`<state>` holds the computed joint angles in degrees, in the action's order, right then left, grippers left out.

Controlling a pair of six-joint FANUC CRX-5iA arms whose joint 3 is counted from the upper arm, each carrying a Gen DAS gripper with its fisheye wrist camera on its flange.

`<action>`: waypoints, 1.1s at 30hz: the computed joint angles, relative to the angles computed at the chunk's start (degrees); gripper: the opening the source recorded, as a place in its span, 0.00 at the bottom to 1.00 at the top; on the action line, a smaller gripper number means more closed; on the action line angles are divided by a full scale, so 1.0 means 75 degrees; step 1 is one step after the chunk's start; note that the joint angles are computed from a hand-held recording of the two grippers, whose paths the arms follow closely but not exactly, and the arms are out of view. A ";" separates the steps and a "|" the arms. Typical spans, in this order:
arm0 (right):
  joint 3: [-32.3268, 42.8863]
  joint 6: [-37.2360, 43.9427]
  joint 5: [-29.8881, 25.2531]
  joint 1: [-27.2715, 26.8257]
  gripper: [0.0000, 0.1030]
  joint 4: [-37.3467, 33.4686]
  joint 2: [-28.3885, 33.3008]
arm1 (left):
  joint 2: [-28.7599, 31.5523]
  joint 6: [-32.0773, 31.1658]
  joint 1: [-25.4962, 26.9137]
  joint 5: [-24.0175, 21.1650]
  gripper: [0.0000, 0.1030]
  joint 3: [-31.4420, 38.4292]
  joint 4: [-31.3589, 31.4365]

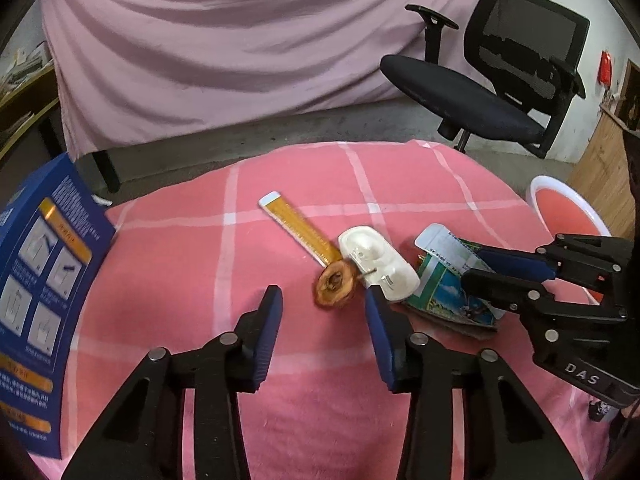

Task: Collect trash
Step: 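Grasp the brown scrap with the left tool while the right tool grasps the blister pack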

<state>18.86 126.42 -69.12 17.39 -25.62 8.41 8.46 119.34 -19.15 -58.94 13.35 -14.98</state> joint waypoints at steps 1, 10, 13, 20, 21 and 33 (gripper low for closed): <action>0.0061 -0.0034 -0.0057 -0.0042 0.16 -0.0056 0.0040 | 0.0074 -0.0048 -0.0007 -0.0053 0.36 0.0084 -0.0003; 0.0134 -0.0090 -0.0136 -0.0046 0.16 -0.0071 0.0096 | 0.0241 -0.0100 0.0041 -0.0134 0.18 0.0185 0.0093; 0.0123 -0.0084 -0.0123 -0.0043 0.16 -0.0069 0.0083 | 0.0197 -0.0050 0.0081 -0.0040 0.15 0.0106 0.0186; 0.0109 -0.0050 -0.0108 -0.0048 0.16 -0.0085 0.0070 | 0.0206 0.0020 0.0015 -0.0082 0.15 0.0177 0.0075; 0.0108 -0.0046 -0.0104 -0.0051 0.16 -0.0091 0.0067 | 0.0196 0.0029 0.0018 -0.0064 0.15 0.0163 0.0075; 0.0049 0.0023 -0.0012 -0.0098 0.16 -0.0186 -0.0006 | -0.0093 0.0216 0.0098 0.0256 0.13 -0.0178 0.0167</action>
<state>19.23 126.59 -69.21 16.65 -27.01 8.37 7.76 120.97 -18.41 -57.02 12.02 -13.72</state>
